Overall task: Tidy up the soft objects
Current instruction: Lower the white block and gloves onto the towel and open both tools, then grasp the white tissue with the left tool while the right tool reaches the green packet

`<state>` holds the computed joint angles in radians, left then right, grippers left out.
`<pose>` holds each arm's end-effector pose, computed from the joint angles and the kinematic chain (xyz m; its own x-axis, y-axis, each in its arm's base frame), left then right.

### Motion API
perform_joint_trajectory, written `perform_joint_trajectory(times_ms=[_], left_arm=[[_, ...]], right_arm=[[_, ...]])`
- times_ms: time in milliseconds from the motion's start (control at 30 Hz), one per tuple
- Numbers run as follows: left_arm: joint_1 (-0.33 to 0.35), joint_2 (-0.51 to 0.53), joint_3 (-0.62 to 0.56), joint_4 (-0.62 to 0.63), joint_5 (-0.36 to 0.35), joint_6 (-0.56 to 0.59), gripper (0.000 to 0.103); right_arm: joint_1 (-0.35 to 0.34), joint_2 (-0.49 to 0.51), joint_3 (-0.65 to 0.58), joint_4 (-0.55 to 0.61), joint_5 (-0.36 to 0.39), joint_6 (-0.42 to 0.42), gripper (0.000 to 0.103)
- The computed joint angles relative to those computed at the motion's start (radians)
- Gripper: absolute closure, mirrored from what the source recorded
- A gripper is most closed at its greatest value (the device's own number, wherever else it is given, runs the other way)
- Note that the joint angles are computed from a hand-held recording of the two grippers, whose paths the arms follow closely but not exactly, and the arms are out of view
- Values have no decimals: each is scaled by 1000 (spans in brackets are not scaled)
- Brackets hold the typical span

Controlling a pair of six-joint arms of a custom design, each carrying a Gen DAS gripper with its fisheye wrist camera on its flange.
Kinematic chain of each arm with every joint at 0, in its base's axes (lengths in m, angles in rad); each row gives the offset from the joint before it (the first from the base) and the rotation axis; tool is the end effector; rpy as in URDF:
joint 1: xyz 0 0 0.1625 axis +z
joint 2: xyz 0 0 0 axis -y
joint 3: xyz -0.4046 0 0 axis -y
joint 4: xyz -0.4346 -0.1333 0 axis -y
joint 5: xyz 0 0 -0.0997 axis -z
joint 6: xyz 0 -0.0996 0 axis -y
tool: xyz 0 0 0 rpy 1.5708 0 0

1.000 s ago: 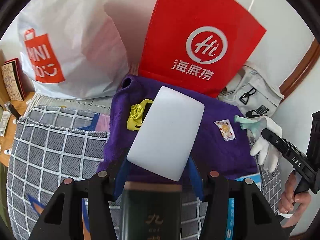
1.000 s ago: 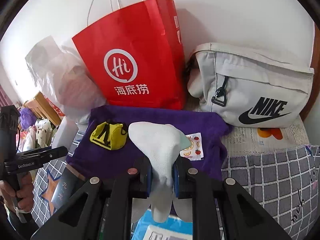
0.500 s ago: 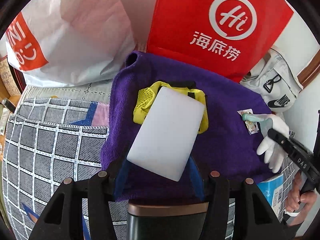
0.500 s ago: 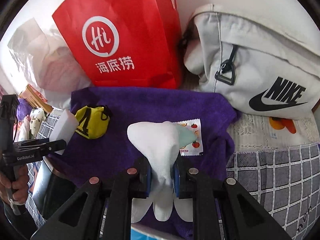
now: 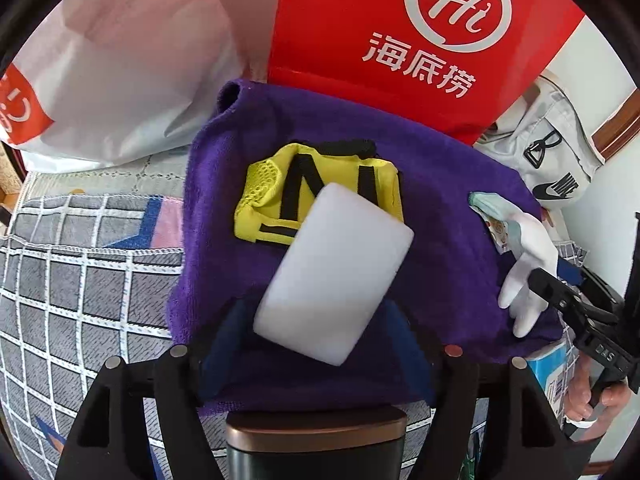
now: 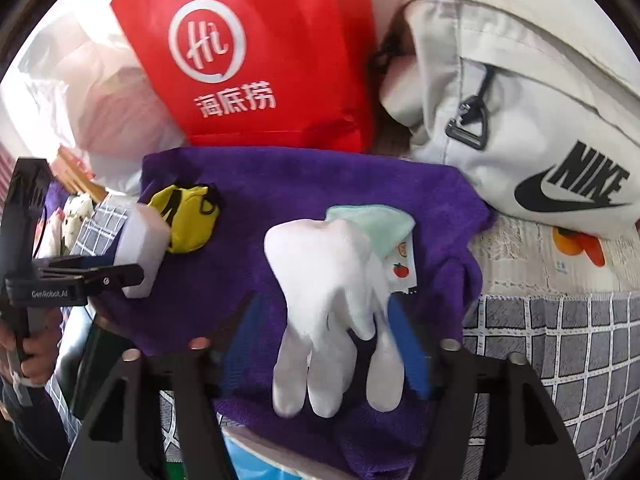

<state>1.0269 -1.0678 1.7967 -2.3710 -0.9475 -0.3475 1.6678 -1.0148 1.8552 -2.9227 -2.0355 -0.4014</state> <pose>-0.1593 -0.6334 0.1540 -0.8493 0.0709 -0.5232 0.2414 0.9335 -0.2653 0.1497 -0.6224 0.1536 -0.8056 -0.2178 0.5510 -0.4337 0.8504 -0.2979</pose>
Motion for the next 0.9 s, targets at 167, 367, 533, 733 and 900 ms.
perform_joint_trajectory(times_ms=[167,367,533,733,900], left_arm=[[-11,-18,9,-2,13,-15,30],[-64,-100,63,-26,103,5,30],[-107,-215,170,-80,90,7,30],[-153,-356,297,-38,69,-52,31],[-210,-453,404,6,106,-105,32]], right_arm=[[18,-11,12,-41,-16,-12,26],[64,-60,57,-115,-48,2,26],[114,-147,159,-168,-59,27,26],[180,-233,310,-239,-83,49,26],[219,-291,424,-245,-103,95,41]])
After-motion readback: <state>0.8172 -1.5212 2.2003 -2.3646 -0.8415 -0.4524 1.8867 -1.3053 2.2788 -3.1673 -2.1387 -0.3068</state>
